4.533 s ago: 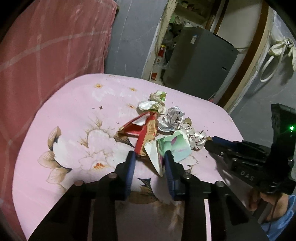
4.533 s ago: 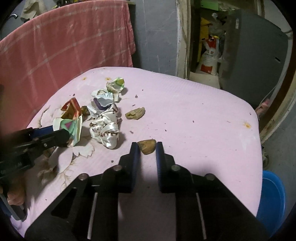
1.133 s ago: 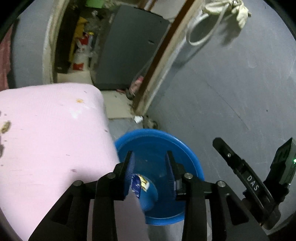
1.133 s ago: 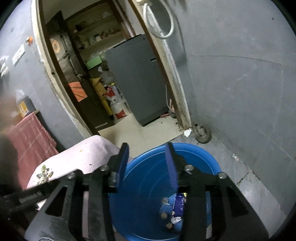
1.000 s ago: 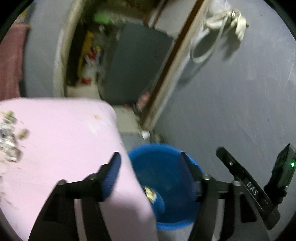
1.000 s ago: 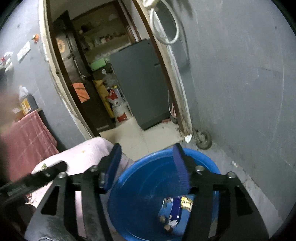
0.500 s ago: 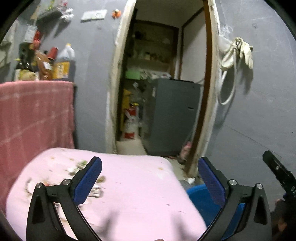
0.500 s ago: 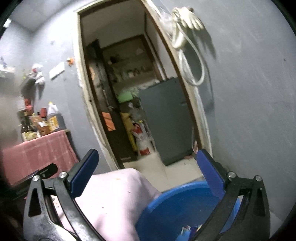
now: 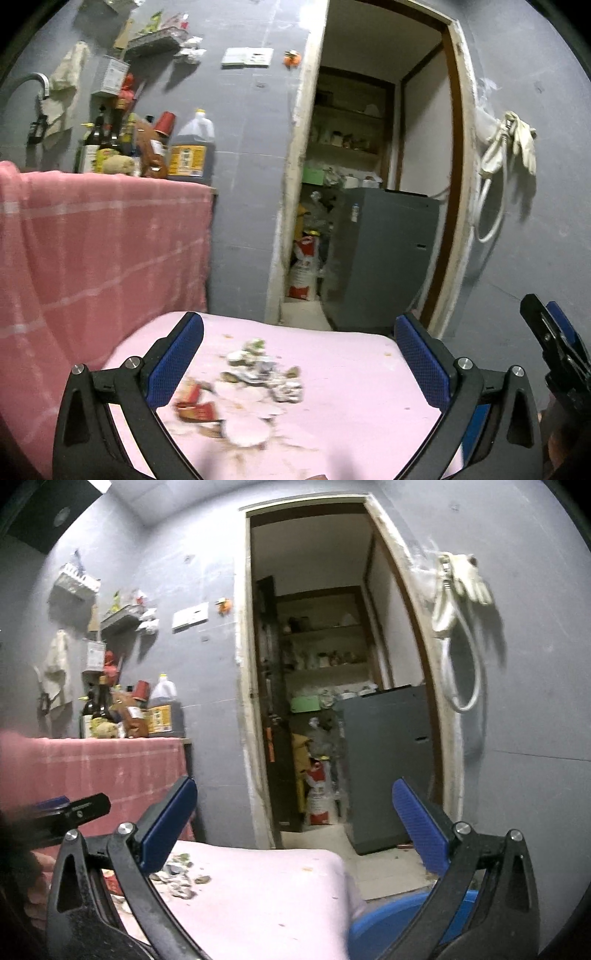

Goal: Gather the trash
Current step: 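Move both tools back over the remaining trash on the table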

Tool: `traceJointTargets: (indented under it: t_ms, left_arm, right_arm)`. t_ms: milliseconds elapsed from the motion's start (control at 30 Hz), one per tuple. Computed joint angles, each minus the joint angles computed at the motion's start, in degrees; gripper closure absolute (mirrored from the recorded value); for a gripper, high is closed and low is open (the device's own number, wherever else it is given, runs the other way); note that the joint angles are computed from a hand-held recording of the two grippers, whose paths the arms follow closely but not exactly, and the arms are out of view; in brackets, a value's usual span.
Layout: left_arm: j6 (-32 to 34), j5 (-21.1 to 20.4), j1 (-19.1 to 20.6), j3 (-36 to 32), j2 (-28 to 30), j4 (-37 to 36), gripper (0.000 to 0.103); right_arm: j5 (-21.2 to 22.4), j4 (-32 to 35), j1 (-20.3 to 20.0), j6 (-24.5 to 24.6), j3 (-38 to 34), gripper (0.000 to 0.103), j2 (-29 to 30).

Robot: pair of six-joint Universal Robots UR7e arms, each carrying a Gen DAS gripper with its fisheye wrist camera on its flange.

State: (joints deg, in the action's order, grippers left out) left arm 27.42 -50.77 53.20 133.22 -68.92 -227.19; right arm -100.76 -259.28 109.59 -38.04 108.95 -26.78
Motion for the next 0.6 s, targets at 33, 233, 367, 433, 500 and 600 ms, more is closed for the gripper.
traceJointTargets:
  t_ms: [33, 233, 367, 433, 500, 600]
  left_arm:
    - [0.39, 0.21, 0.34, 0.27, -0.52, -0.36, 0.001]
    - [2.18, 0.39, 4.48, 1.37, -5.44, 3.77, 0.001]
    - [1.17, -0.06, 8.63, 1.54, -8.01, 8.83, 0.001]
    - [0.52, -0.81, 10.67, 1.42, -8.71, 10.81, 0.001]
    - [0.31, -1.26, 12.02, 1.32, -9.11, 12.4, 0.001]
    - [-0.07, -2.05, 13.77, 0.8, -9.33, 15.52, 0.001]
  right_arm:
    - [0.2, 1.27, 0.22, 0.08, -0.6, 0.0, 0.22]
    - [0.36, 12.45, 1.6, -0.6, -5.37, 0.0, 2.37]
    - [-0.79, 20.87, 1.45, 1.13, -7.79, 0.0, 2.88]
    - [-1.84, 25.33, 1.22, 2.71, -9.08, 0.0, 3.07]
    - [-2.61, 28.41, 0.93, 3.6, -10.37, 0.0, 3.54]
    - [-3.96, 33.38, 0.81, 3.96, -12.18, 0.0, 4.16]
